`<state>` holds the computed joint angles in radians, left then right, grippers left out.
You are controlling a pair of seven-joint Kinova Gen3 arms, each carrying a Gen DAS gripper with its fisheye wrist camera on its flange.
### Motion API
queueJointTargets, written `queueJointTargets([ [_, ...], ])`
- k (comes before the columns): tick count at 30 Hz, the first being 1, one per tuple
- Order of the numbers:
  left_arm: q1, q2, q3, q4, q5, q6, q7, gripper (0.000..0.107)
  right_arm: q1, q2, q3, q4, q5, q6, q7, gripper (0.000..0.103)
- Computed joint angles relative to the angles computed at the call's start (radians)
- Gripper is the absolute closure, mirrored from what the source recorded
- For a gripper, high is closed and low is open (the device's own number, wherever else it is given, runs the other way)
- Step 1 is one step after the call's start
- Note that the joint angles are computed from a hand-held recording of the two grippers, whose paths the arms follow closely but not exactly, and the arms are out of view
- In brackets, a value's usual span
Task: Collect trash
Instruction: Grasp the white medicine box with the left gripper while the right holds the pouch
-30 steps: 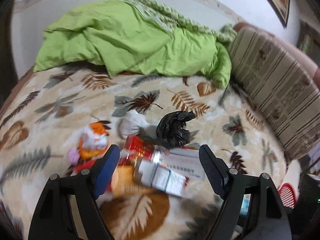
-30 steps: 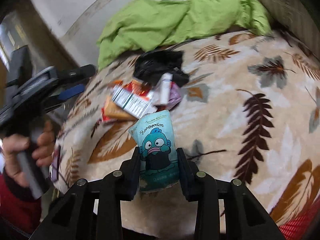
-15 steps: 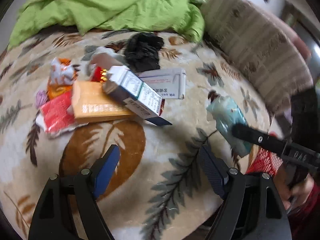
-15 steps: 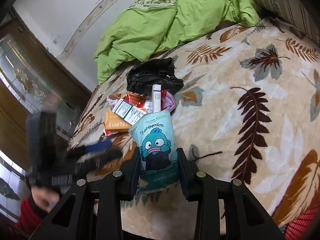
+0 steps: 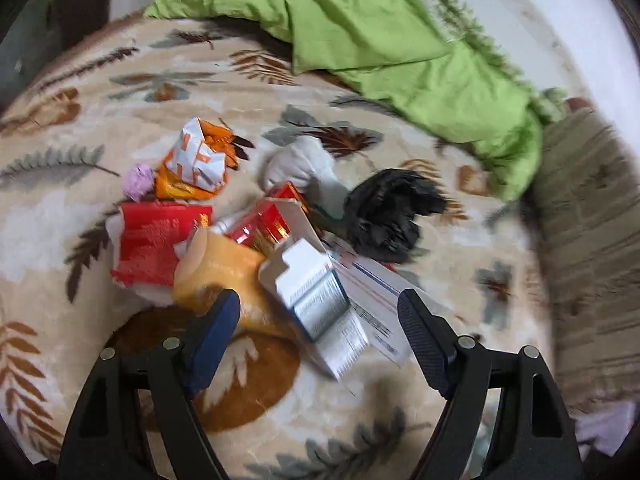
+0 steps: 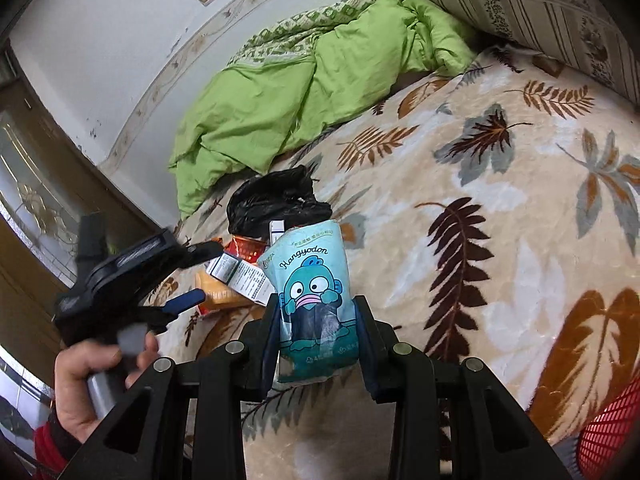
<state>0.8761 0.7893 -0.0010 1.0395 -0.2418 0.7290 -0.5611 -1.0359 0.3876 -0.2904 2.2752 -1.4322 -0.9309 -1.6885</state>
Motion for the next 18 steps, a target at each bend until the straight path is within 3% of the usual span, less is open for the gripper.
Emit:
queueJointTargets([
  [1,0.017,0.027,-0.020,-0.046,-0.004,0.041,-0.002,0.041,-0.003,0.000,0.000,0.000,0.000,-0.005,0.001,0.067],
  [2,0.026,0.055,-0.037,-0.092,0.009,0.081,-0.011,0.055,-0.006,0.000,-0.001,0.001,-0.002,-0.011,0.004,0.067],
  [5,0.073,0.089,-0.105,-0.137,-0.005,0.128,-0.006,0.060,-0.010,-0.001,-0.002,0.007,0.008,-0.021,0.000,0.066],
  [9,0.047,0.037,-0.031,0.000,-0.086,-0.004,0.012,0.066,-0.014,0.001,-0.002,0.026,0.036,-0.032,-0.042,0.066],
  [15,0.035,-0.056,-0.036,0.240,-0.084,-0.245,0.063,0.068,-0.016,0.003,0.006,0.019,0.051,-0.023,-0.031,0.066],
  [18,0.060,-0.049,-0.069,0.244,-0.071,-0.269,0.048,0.066,-0.019,0.006,0.006,0.007,0.037,-0.024,-0.003,0.066],
])
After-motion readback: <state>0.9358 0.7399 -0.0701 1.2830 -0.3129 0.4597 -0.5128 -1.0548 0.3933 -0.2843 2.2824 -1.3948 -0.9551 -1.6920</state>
